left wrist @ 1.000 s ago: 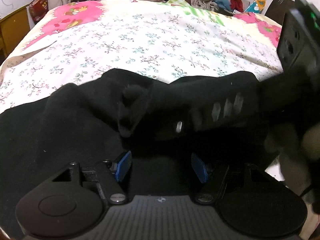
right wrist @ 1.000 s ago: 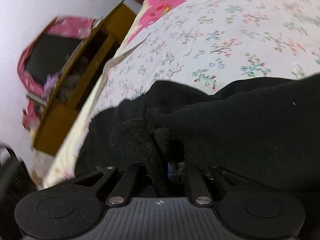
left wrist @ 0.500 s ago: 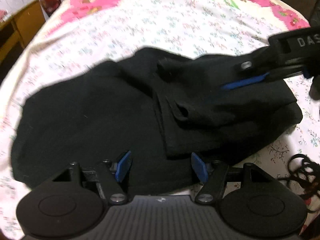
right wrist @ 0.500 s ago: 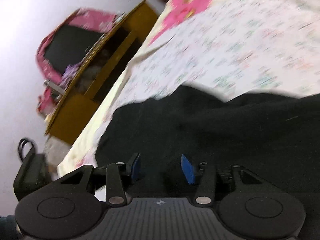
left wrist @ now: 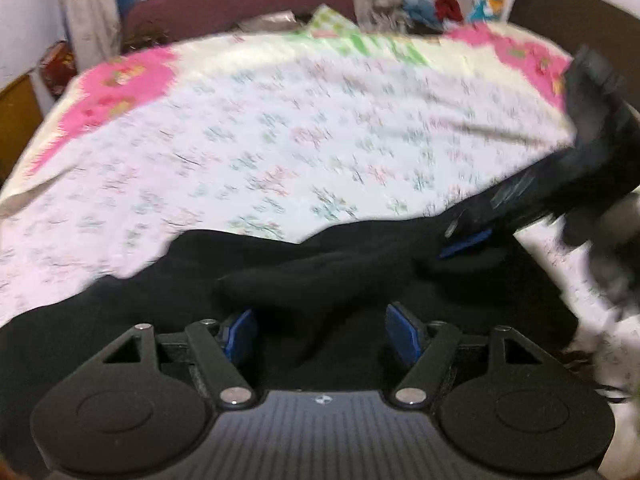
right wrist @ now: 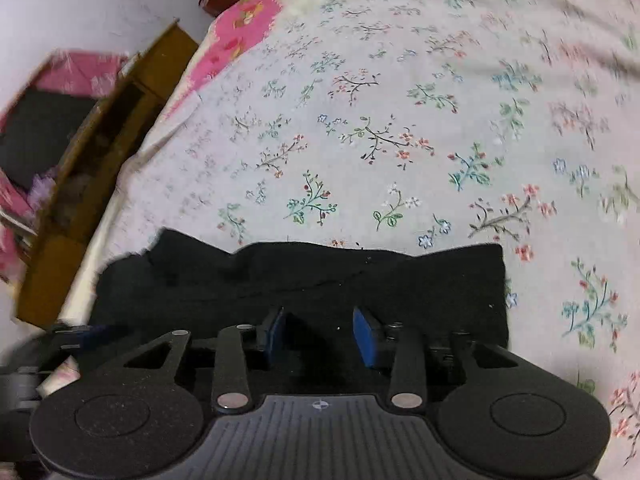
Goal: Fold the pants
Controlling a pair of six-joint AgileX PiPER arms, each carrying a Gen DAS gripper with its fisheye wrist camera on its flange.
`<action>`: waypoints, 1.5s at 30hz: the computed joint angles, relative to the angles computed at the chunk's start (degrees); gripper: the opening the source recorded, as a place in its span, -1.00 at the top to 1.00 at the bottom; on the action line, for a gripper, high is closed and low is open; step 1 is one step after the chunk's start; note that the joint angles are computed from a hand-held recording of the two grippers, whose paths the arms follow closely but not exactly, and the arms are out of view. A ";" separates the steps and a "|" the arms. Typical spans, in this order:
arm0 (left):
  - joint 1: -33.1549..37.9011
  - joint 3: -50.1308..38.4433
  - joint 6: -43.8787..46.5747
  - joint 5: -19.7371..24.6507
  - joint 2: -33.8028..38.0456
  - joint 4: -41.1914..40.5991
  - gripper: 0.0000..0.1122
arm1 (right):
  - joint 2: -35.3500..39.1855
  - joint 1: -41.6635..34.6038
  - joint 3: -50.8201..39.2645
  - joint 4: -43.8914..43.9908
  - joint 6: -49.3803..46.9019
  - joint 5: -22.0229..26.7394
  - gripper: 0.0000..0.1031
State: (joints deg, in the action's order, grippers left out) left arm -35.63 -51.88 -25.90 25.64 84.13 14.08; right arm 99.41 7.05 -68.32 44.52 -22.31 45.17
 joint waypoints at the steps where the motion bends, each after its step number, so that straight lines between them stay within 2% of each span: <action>1: -0.25 -0.97 -0.33 1.24 2.54 0.43 -0.43 | -0.95 -1.82 0.27 1.32 -0.51 1.24 0.52; 2: -0.66 -1.38 -1.32 2.97 4.37 1.07 -0.44 | -2.29 -3.36 0.71 1.99 -0.75 1.81 0.48; 3: -0.37 -0.23 -1.29 2.40 4.45 -0.02 -0.44 | -3.82 -5.06 1.07 2.03 -0.59 2.45 0.37; 6: 1.19 1.46 1.49 2.36 2.28 -5.44 -0.45 | -6.10 -8.55 0.90 0.90 -0.98 4.05 0.35; 8: 1.45 0.68 1.56 3.30 1.55 -5.77 -0.45 | -6.77 -8.96 1.62 1.55 -3.56 3.42 0.33; 10: 1.42 -1.47 0.21 3.34 3.22 -3.65 -0.45 | -4.50 -6.09 0.18 -1.85 -1.85 0.72 0.34; 12: 0.15 -3.08 -3.60 3.07 4.92 2.23 -0.45 | -5.13 -4.92 2.04 -2.56 -2.33 -1.92 0.33; 14: -1.18 -3.71 -4.27 3.45 5.81 4.80 -0.45 | -7.36 -6.25 4.89 -0.45 -5.59 -0.91 0.34; 15: -0.98 -4.00 -2.61 3.03 6.83 3.59 -0.46 | -8.85 -6.98 6.52 -0.42 -6.56 0.14 0.34; 16: -0.83 -4.21 -0.58 3.05 7.88 1.74 -0.49 | -9.88 -7.53 7.10 -1.62 -6.22 1.43 0.34; 19: -1.54 -3.50 -2.89 3.51 8.56 2.68 -0.53 | -10.04 -6.67 7.85 -7.92 -0.57 3.09 0.34; 22: -0.96 -4.58 -1.70 5.01 7.47 1.49 -0.53 | -8.94 -4.83 7.17 -13.15 5.10 0.83 0.35; 25: -2.38 -3.21 -7.79 5.80 4.87 8.21 -0.53 | -11.04 -5.37 7.31 -8.15 2.85 -2.70 0.35; 27: -3.44 -2.96 -10.63 5.24 3.79 11.90 -0.53 | -11.14 -3.94 6.76 -4.65 -1.50 -5.44 0.34; 29: -4.84 -3.32 -16.29 3.91 4.07 18.21 -0.53 | -8.31 -2.42 4.86 -2.81 -4.49 -5.42 0.34; 31: -5.10 -3.99 -18.72 1.33 5.54 20.90 -0.53 | -5.39 -1.46 4.79 -2.09 -5.11 -6.42 0.34; 33: -4.12 -4.65 -18.05 -1.11 7.85 20.36 -0.54 | -3.42 -1.94 6.33 -0.13 -5.89 -8.05 0.45; 36: -1.87 -4.86 -12.76 -1.74 12.15 15.03 -0.56 | -2.79 -3.26 7.23 2.78 -7.31 -7.60 0.49; 38: -0.91 -2.47 -10.48 -3.45 10.68 11.91 -0.57 | -3.56 -2.55 5.95 -0.74 -5.37 -6.23 0.50; 41: -1.66 -2.31 -10.24 -1.01 8.42 11.85 -0.56 | -7.00 -1.75 5.99 -2.88 -3.31 -5.16 0.38; 45: -2.06 -2.53 -14.78 -1.48 7.41 16.30 -0.58 | -8.53 1.46 6.47 -9.61 -2.31 -9.42 0.36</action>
